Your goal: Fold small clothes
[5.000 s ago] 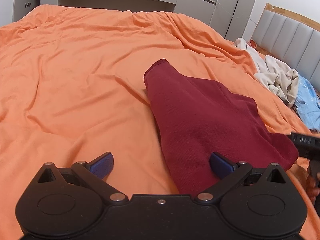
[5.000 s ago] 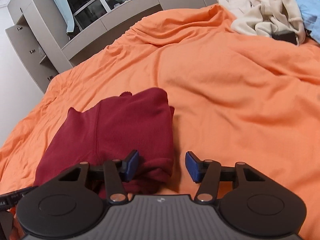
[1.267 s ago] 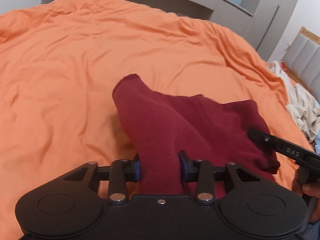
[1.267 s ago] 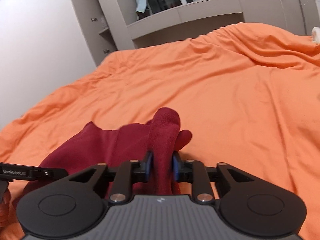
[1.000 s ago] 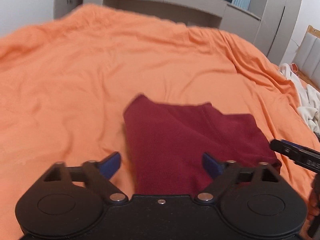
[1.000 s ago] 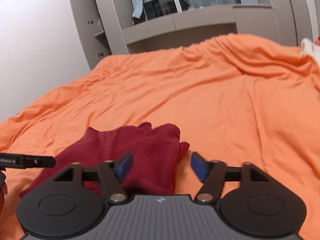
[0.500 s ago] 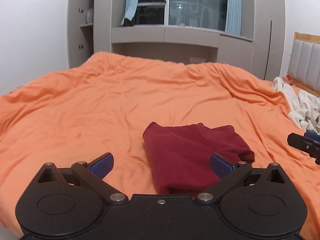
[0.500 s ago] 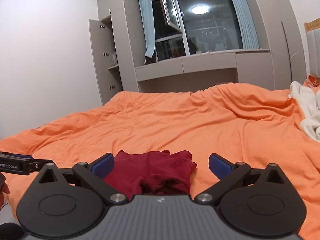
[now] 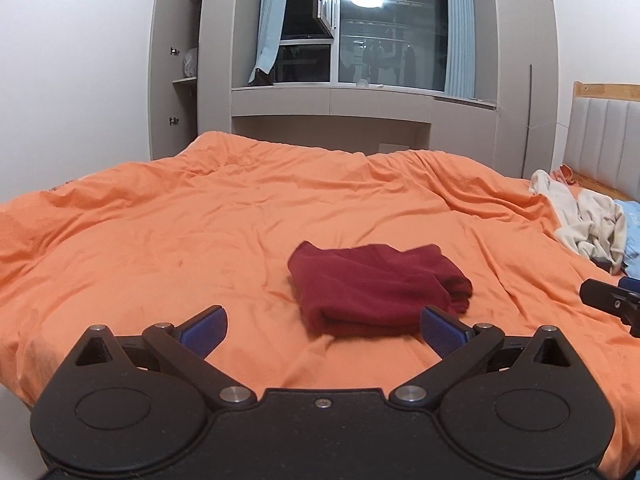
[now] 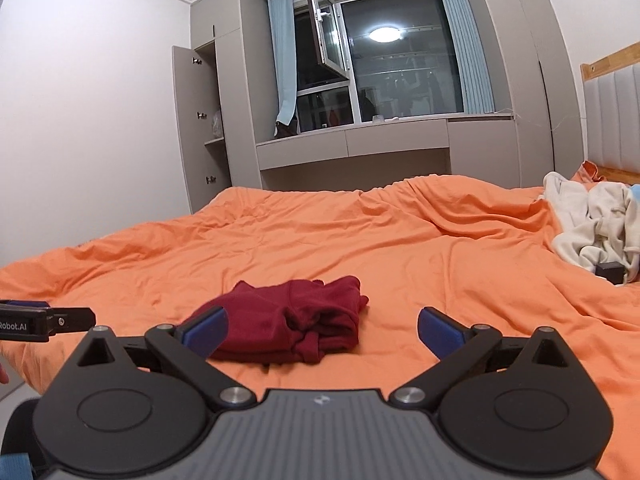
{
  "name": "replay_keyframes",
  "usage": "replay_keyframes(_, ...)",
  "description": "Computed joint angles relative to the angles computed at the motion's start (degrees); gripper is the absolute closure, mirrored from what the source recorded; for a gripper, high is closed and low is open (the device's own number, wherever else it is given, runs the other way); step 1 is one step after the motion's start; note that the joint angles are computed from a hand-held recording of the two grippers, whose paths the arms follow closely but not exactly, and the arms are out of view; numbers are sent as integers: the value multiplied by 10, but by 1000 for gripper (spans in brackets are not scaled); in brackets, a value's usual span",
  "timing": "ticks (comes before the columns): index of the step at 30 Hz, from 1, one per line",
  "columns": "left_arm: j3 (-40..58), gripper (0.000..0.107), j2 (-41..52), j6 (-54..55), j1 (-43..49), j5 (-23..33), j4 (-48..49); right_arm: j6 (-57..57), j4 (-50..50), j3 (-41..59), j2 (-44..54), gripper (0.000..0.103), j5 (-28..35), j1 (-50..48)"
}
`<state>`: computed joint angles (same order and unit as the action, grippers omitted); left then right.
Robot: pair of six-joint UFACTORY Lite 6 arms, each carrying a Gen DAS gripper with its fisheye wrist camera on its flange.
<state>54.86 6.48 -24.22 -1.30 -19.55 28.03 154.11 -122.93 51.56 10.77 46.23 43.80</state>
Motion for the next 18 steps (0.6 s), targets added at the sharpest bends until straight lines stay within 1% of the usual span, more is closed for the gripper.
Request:
replay_keyframes(3, -24, 5, -12, -3, -1, -12, 7, -6, 18, -16, -7, 0, 7, 14)
replay_keyframes(9, -42, 5, -17, 39, -10, -16, -26, -3, 30, -25, -6, 0, 5, 18)
replay_keyframes(18, -28, 5, 4, 47, -12, -9, -30, 2, 31, -27, -4, 0, 1, 13)
